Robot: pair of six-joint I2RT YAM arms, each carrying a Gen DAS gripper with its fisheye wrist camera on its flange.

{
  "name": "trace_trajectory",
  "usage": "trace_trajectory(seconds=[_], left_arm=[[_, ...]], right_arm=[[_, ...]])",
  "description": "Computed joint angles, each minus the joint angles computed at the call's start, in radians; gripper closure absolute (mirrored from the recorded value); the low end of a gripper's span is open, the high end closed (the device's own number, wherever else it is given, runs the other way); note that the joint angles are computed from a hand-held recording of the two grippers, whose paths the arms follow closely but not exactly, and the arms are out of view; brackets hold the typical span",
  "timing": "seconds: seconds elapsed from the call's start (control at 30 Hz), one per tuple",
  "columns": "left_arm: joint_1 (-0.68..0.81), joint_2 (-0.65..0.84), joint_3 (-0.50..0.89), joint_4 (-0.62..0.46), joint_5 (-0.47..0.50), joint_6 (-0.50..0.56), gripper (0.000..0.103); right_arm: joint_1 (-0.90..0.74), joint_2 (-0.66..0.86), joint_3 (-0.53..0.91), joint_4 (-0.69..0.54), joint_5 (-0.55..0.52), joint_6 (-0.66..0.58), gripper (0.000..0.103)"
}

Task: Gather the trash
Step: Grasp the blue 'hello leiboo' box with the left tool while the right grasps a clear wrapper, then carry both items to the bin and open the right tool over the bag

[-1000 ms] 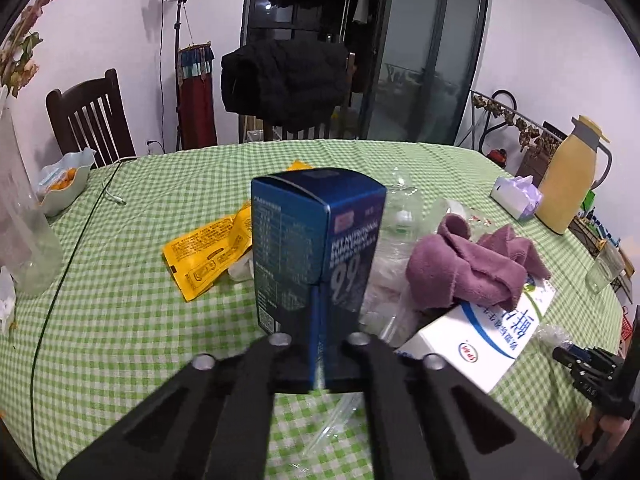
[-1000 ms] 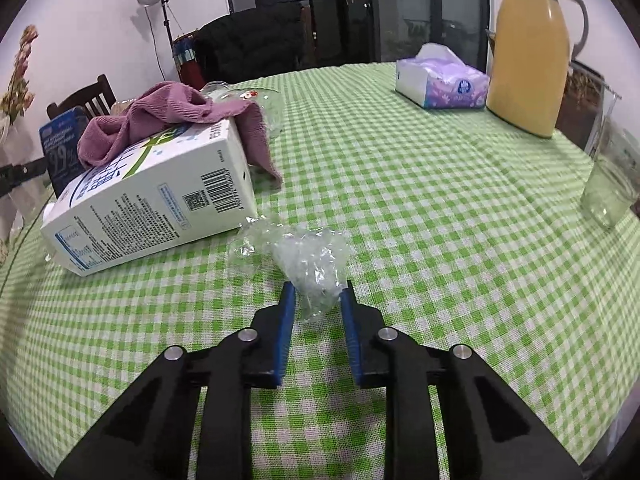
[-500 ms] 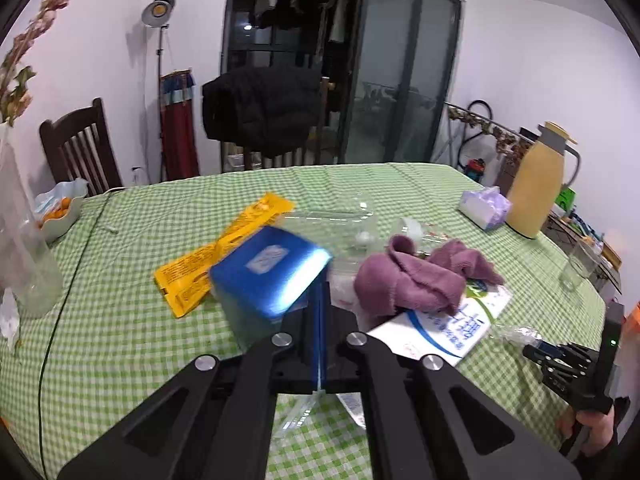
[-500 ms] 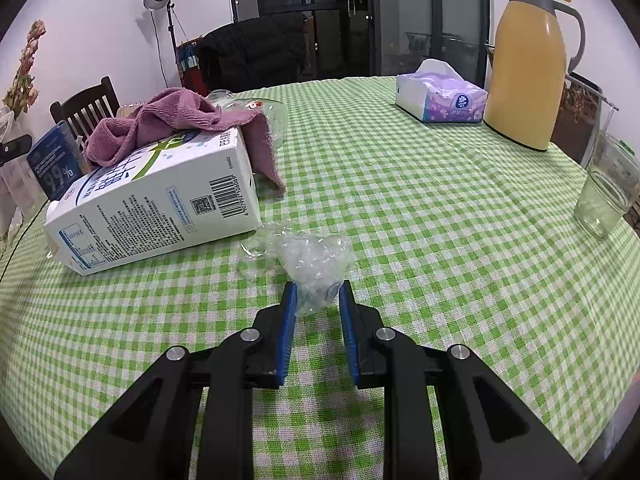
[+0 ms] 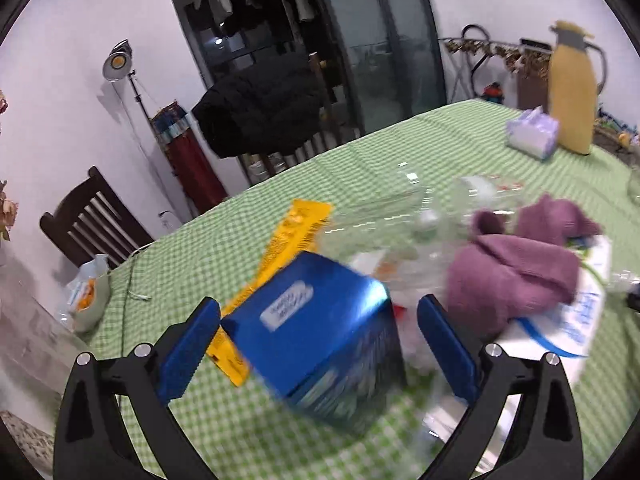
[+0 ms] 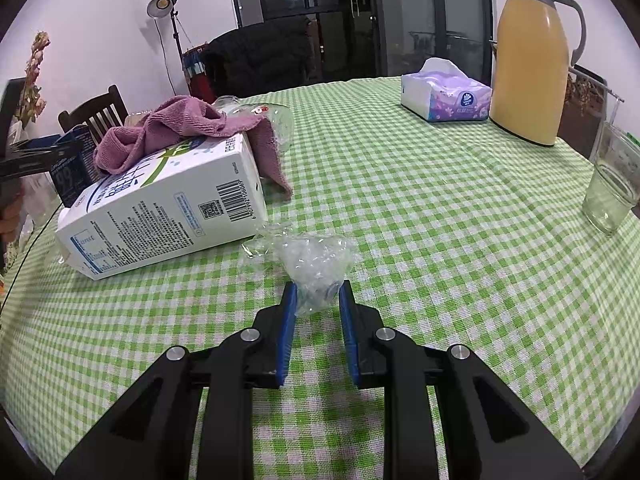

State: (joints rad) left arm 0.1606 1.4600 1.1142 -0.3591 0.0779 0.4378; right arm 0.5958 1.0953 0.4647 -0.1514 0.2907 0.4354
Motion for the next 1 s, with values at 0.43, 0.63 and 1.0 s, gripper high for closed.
trace_trajectory(seconds=[0.43, 0.63, 1.0], left_arm=[[0.091, 0.08, 0.131, -0.182, 0.141, -0.179, 0.034], [0.067, -0.019, 0.087, -0.178, 0.129, -0.198, 0.037], [0.035, -0.203, 0.104, -0.214, 0.086, -0.272, 0.037]], right_arm=[[-0.018, -0.007, -0.007, 0.006, -0.021, -0.005, 0.081], [-0.017, -0.009, -0.007, 0.003, -0.018, 0.0, 0.081], [-0.016, -0.117, -0.032, -0.027, -0.04, -0.007, 0.083]])
